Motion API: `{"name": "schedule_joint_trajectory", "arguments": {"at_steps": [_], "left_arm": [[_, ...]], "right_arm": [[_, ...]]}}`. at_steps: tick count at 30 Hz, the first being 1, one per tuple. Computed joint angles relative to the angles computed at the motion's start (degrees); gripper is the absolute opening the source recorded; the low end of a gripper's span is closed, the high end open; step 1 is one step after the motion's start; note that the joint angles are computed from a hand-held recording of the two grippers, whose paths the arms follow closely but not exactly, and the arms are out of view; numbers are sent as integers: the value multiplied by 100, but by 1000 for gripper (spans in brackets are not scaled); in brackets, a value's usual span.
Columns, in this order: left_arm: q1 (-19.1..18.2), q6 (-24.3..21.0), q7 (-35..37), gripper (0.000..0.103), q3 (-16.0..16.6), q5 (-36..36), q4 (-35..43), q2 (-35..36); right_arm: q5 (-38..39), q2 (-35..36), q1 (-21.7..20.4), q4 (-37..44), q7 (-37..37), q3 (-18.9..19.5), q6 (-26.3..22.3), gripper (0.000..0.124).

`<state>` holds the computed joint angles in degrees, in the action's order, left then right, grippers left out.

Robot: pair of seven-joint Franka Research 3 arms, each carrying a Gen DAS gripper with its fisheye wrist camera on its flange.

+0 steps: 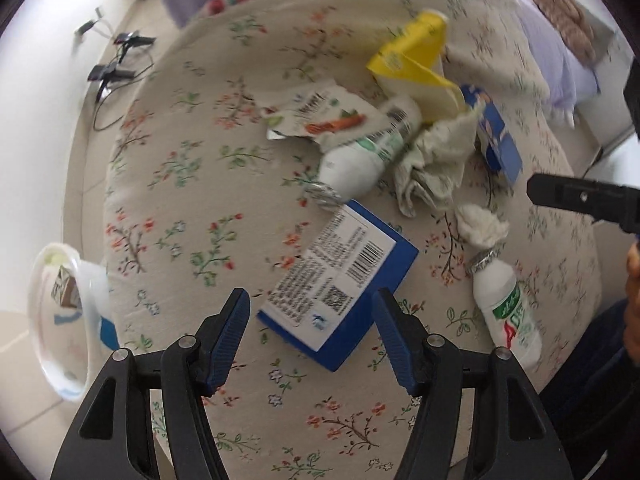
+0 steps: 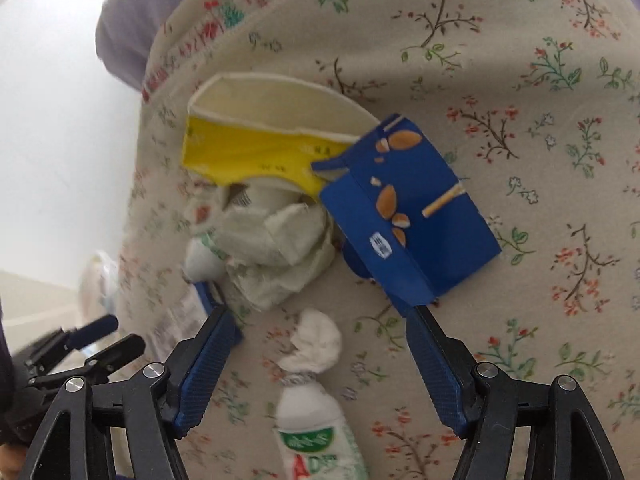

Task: Collect trash
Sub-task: 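Grasp the blue box with left tool while right tool grasps white tissue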

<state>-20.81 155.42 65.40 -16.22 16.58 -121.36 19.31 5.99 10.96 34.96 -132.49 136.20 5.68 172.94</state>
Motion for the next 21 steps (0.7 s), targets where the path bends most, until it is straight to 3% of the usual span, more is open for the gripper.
{"name": "schedule_joint_trajectory", "arguments": {"at_steps": [2, 4, 14, 21], "left_arm": [[-123, -152, -64, 70, 60, 174, 162, 138], [-149, -145, -66, 77, 56, 219, 236, 214], [-361, -672, -175, 76, 136, 577, 562, 475], [30, -159, 239, 69, -183, -166, 127, 171]], "right_arm": [[-211, 1, 88, 48, 85, -100, -189, 77], [-41, 37, -43, 95, -82, 56, -258, 77], [82, 144, 7, 206, -326, 79, -379, 77], [149, 264, -48, 294, -399, 150, -574, 77]]}}
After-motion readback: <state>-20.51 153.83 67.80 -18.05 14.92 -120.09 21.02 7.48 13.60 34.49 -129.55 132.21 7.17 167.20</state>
